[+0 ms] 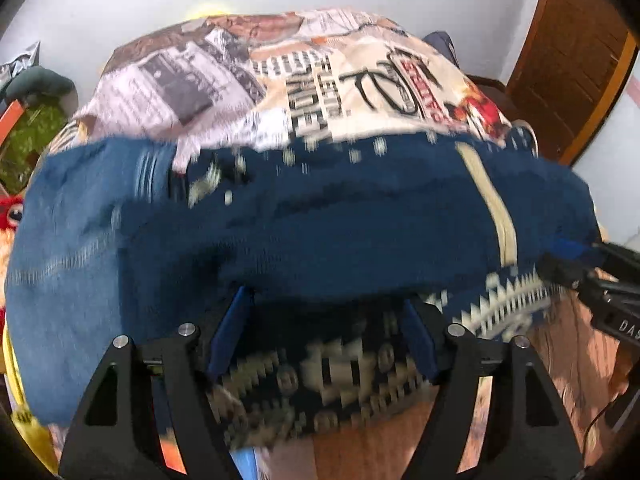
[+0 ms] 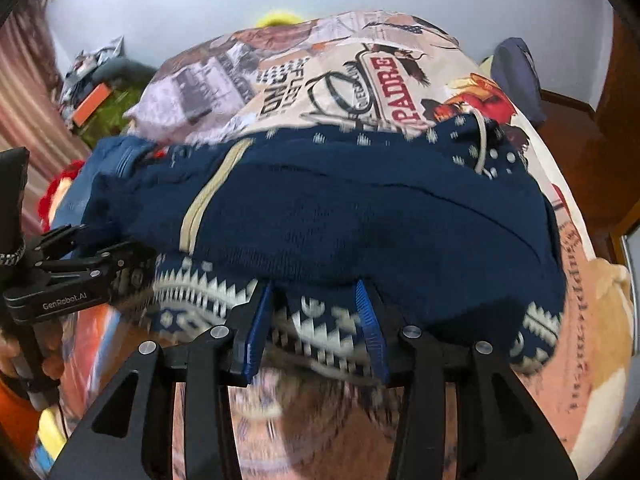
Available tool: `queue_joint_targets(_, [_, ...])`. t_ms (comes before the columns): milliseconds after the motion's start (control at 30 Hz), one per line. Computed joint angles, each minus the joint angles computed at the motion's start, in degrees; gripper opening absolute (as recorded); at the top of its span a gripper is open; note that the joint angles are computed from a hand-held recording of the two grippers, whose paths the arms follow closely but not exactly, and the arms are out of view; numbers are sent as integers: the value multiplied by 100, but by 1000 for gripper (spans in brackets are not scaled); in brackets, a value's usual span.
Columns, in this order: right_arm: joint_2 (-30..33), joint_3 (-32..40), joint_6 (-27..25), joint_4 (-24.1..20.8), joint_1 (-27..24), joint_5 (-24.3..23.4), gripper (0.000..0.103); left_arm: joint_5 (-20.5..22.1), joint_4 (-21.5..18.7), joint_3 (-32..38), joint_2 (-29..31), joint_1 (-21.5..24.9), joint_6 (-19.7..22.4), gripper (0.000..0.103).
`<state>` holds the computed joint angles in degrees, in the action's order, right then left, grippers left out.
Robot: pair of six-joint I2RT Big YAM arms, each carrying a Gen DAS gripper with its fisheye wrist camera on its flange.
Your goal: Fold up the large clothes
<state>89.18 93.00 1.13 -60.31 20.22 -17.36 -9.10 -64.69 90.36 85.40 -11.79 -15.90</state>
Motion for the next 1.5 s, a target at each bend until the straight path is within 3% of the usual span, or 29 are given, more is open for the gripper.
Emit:
queue_joint_targets(100, [368, 525, 107, 18, 30, 48, 39, -294, -135, 515, 437, 117, 305, 72])
queue_joint_targets(200, [848, 1234, 156, -66, 111, 574, 39, -693, -450, 1301, 1062, 262, 444, 72])
queue_joint_targets(267, [1202, 1771, 222, -114, 158, 1006, 39, -724, -647, 1878, 1413, 399, 407, 72])
queue_joint_targets(333, [1339, 2025, 363, -75, 179, 1325, 39, -438, -737, 2285, 1587, 543, 260, 72])
queue_joint_targets(400, [1399, 2201, 469, -79, 196, 1527, 39, -311, -742, 2572, 1650, 619, 118, 72])
queue_joint_targets(500, [1304, 2141, 332, 53, 243, 1682, 39, -855, -441, 2691, 1535, 577, 239, 72])
queue_joint_targets(633, [1032, 1773, 237, 168, 286, 1385, 41, -309, -233, 2353, 1175, 680, 80, 74])
queue_joint_targets(800, [739, 1220, 307, 54, 318, 499, 67, 54, -172, 1407, 712, 394, 183, 74])
queue_joint_targets(933, [848, 1018, 312, -368, 267, 208, 68, 483, -261, 647, 507, 119, 250, 74])
queue_joint_targets(1000, [617, 602, 315, -41, 162, 215, 72, 208, -19, 182, 315, -32, 237, 76])
queue_joint_targets(1100, [407, 352, 134, -27, 25, 317, 72, -149, 520, -428, -103, -130, 172, 86])
queue_joint_targets(1333, [-129, -341, -150, 78, -450, 401, 75, -410, 655, -974, -643, -215, 116, 88])
queue_joint_targets(1500, [-396, -555, -136, -257, -588, 478, 75, -479, 386, -1454, -1180, -226, -9, 91])
